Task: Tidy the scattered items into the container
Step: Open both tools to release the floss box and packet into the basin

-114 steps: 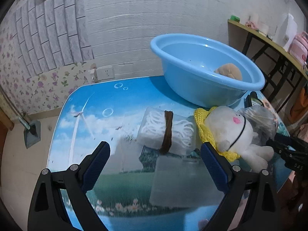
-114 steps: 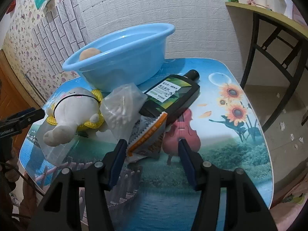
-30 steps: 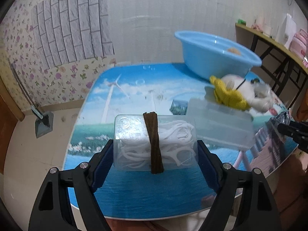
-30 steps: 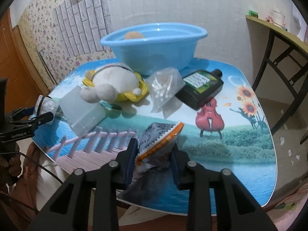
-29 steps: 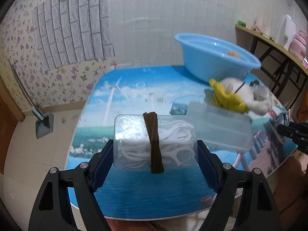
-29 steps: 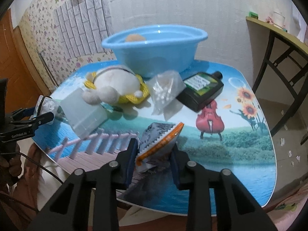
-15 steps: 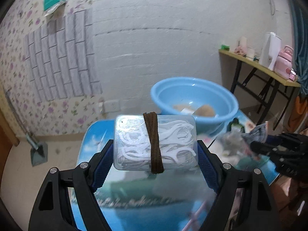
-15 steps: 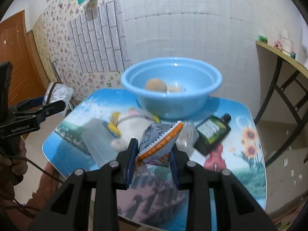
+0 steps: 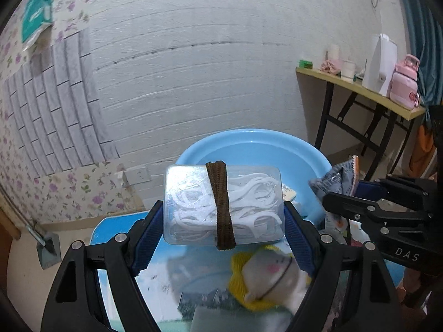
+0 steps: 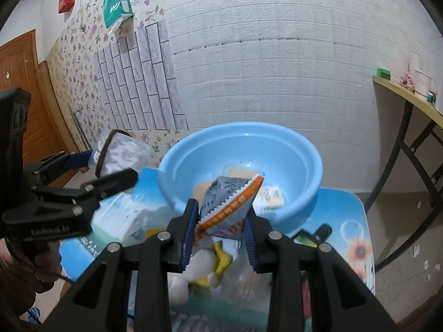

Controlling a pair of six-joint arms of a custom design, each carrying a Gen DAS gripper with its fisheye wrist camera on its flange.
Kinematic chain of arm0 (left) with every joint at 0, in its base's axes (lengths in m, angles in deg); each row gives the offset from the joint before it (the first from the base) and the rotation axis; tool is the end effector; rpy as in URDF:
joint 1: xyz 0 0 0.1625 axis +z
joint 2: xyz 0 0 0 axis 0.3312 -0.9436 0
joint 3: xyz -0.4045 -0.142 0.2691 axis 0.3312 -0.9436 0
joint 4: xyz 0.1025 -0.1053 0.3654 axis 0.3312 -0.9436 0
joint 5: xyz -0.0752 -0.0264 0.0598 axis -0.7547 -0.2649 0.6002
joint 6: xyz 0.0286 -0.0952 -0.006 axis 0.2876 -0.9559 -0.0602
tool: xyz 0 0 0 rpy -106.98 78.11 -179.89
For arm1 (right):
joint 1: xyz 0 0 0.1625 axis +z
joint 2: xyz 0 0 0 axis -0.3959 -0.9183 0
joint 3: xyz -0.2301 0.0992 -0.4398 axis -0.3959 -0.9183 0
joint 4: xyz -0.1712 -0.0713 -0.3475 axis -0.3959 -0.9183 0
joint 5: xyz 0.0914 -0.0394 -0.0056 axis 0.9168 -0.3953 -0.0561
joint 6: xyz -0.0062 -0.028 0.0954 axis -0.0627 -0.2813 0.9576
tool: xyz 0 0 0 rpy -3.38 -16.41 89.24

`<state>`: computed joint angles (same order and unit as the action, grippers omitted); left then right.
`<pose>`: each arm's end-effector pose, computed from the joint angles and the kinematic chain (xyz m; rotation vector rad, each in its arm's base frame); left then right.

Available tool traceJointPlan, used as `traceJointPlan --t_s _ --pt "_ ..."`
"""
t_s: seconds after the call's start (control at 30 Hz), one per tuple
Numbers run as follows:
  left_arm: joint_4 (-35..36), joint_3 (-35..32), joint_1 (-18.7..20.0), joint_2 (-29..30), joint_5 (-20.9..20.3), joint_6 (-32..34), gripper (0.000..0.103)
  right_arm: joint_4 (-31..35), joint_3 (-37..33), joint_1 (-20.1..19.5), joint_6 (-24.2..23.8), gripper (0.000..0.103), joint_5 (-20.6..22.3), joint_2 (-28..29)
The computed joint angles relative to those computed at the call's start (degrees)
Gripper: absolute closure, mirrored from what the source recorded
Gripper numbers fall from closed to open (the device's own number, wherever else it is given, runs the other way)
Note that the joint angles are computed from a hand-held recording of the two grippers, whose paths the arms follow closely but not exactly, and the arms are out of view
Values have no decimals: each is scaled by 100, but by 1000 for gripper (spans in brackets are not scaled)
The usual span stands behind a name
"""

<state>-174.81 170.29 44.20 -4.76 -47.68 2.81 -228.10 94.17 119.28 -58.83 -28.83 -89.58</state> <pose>-0.1295 -0.6970 0.1454 0.7604 2.1992 -0.9677 0.1820 -0.6663 0.0591 0.8084 -2.4245 0.9920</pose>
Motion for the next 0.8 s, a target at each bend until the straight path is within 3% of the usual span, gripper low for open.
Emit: traceJointPlan --t_s 0.23,0.4,0.5,0.8 --pt "329 -606 43 352 27 271 21 658 -628 -150 208 72 90 131" --pt "908 -965 143 491 7 80 21 933 -887 -239 167 72 80 214" --pt "967 -1049 173 558 42 89 21 1227 -1025 -314 375 70 106 221" --pt "1037 -1012 180 548 93 14 20 1115 -1060 -401 451 70 146 242"
